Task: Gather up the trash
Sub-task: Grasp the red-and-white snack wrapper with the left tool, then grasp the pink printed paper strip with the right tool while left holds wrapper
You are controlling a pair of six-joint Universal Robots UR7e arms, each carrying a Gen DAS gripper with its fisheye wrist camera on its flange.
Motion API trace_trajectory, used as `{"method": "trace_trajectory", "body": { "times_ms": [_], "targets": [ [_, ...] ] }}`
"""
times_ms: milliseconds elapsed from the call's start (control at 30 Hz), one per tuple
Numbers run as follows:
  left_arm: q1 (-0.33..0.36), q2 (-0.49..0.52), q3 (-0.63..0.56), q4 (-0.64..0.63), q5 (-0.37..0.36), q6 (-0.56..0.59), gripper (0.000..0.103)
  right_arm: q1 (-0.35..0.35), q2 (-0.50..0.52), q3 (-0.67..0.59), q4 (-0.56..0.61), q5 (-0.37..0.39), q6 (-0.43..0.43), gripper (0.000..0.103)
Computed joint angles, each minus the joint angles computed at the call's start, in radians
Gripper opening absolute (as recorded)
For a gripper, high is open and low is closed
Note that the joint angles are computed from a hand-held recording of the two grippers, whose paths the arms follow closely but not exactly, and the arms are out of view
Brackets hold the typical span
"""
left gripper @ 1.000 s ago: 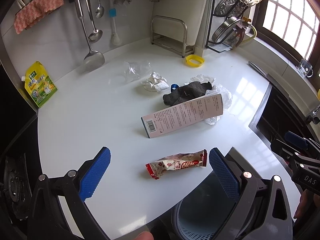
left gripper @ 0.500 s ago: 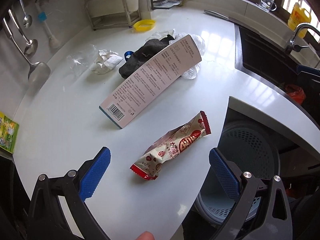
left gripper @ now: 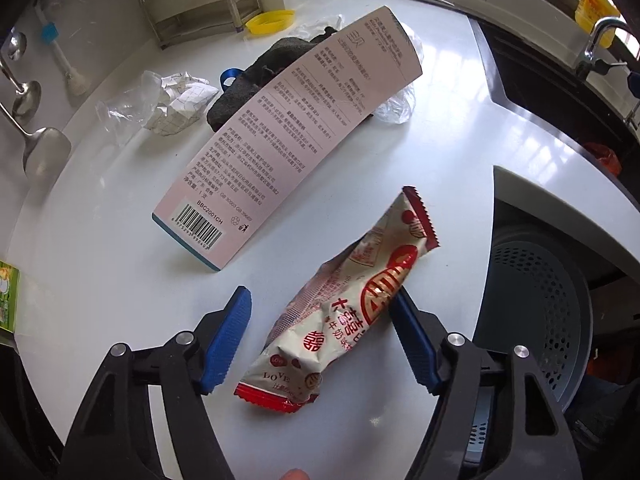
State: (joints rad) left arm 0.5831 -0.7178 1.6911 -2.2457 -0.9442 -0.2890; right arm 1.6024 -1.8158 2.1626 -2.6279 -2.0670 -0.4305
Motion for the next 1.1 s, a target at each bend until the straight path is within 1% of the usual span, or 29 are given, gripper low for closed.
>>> {"method": "trace_trajectory", "body": {
  "times_ms": [33, 67, 100, 133, 200, 267, 300, 367, 400, 500, 533, 567, 633, 700, 767, 833, 900, 967, 1100],
  "targets": [
    [0.002, -0.004, 0.003, -0.009, -0.011, -0.006, 0.054, 0.002, 0.006, -0.004, 0.004, 0.001, 0.000, 0.074],
    [0.000, -0.004, 0.005, -0.013, -0.004, -0.014, 0.043, 0.002, 0.013, -0.008, 0.007, 0.003, -0.002, 0.074],
    [-0.006, -0.005, 0.010, -0.012, 0.013, -0.028, 0.024, 0.004, 0.022, -0.013, 0.010, 0.007, -0.005, 0.074],
    [-0.008, -0.005, 0.010, -0.002, 0.019, -0.047, 0.019, 0.005, 0.032, -0.021, 0.015, 0.011, -0.011, 0.074],
    [-0.008, -0.014, 0.019, -0.002, 0.010, -0.074, 0.018, 0.012, 0.060, -0.045, 0.030, 0.025, -0.025, 0.074],
    [-0.014, -0.023, 0.031, 0.005, 0.020, -0.106, 0.018, 0.012, 0.093, -0.087, 0.080, 0.067, -0.046, 0.074],
    [-0.017, -0.030, 0.039, 0.009, 0.027, -0.128, 0.018, 0.011, 0.111, -0.108, 0.098, 0.092, -0.072, 0.074],
    [-0.021, -0.045, 0.053, 0.011, 0.035, -0.167, 0.017, 0.013, 0.147, -0.146, 0.110, 0.145, -0.156, 0.074],
    [-0.023, -0.052, 0.060, 0.012, 0.037, -0.186, 0.017, 0.013, 0.170, -0.174, 0.137, 0.170, -0.196, 0.074],
    [-0.027, -0.072, 0.073, 0.020, 0.049, -0.232, 0.017, 0.023, 0.254, -0.272, 0.228, 0.214, -0.285, 0.074],
    [-0.028, -0.079, 0.077, 0.023, 0.050, -0.246, 0.017, 0.029, 0.283, -0.300, 0.244, 0.216, -0.321, 0.074],
    [-0.029, -0.084, 0.078, 0.026, 0.055, -0.260, 0.017, 0.041, 0.313, -0.321, 0.242, 0.201, -0.360, 0.074],
    [-0.031, -0.096, 0.082, 0.042, 0.065, -0.302, 0.017, 0.062, 0.370, -0.371, 0.287, 0.187, -0.443, 0.074],
    [-0.033, -0.105, 0.082, 0.056, 0.076, -0.338, 0.017, 0.084, 0.422, -0.400, 0.292, 0.158, -0.542, 0.074],
    [-0.036, -0.117, 0.087, 0.074, 0.087, -0.374, 0.017, 0.090, 0.477, -0.446, 0.340, 0.135, -0.602, 0.074],
    [-0.038, -0.135, 0.096, 0.089, 0.096, -0.406, 0.017, 0.088, 0.531, -0.490, 0.390, 0.093, -0.639, 0.074],
    [-0.041, -0.150, 0.102, 0.104, 0.101, -0.434, 0.017, 0.086, 0.569, -0.507, 0.399, 0.045, -0.692, 0.074],
    [-0.044, -0.164, 0.109, 0.116, 0.109, -0.455, 0.017, 0.080, 0.591, -0.514, 0.410, 0.014, -0.726, 0.074],
    [-0.044, -0.184, 0.117, 0.129, 0.116, -0.498, 0.017, 0.070, 0.608, -0.507, 0.412, -0.033, -0.749, 0.074]
  ]
}}
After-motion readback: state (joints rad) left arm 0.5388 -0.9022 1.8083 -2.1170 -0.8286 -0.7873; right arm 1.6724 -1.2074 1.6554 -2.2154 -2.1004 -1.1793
